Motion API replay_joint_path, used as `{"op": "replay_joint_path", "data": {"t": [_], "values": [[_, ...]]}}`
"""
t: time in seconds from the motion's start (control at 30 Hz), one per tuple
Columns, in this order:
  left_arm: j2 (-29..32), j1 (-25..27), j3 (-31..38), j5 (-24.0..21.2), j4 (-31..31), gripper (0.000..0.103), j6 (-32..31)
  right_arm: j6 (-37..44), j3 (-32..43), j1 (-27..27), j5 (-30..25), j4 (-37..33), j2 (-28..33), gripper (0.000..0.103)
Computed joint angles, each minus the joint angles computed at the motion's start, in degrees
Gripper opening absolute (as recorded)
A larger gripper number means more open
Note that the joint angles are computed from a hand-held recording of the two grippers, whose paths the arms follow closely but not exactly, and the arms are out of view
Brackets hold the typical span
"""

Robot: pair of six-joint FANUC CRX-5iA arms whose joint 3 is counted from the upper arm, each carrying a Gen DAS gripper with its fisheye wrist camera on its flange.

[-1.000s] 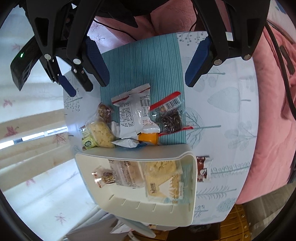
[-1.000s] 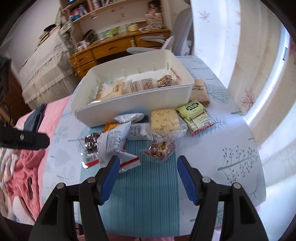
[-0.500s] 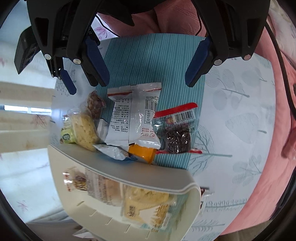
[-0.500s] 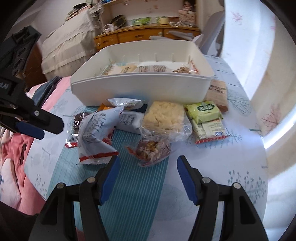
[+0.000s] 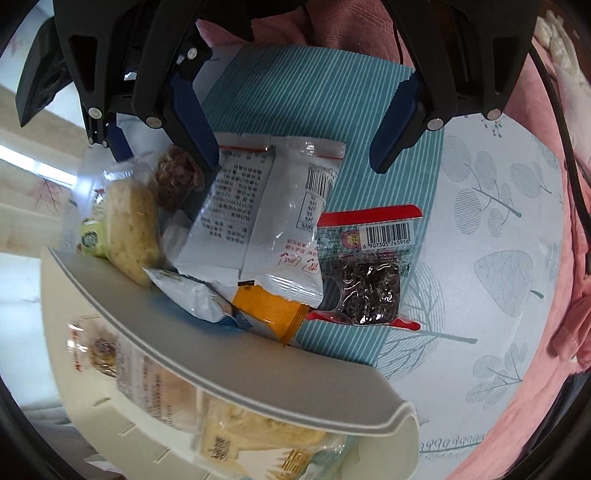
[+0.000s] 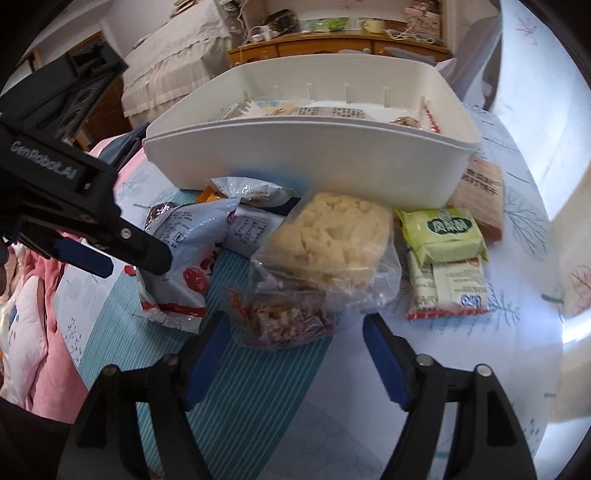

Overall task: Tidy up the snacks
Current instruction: 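Grasp the small clear nut bag with the right tool while the left tool grasps the white printed packet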

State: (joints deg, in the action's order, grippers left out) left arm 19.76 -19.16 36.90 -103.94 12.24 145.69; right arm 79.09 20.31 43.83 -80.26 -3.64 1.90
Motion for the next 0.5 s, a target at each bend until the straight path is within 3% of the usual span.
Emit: {"op": "replay_joint_path", "data": {"t": [0.17,0.43,0.5], "values": [[2.68,-0.06,2.53,-2.35,-0.36,0.083,1.50,1.78,2.17,-1.81,-0.26,-2.84,2.42,0.084],[6.24,0.31,5.36,-4.83,0.74,0.083,2.96,3.75,4.20,-3.84,-0.55,-5.95,4.63,0.084],[6.89,0.31,5.88,-5.31,1.04,0.078,3.32,4.20,4.39,-4.05,-0.62,-6.39,4.76,0.083]]}}
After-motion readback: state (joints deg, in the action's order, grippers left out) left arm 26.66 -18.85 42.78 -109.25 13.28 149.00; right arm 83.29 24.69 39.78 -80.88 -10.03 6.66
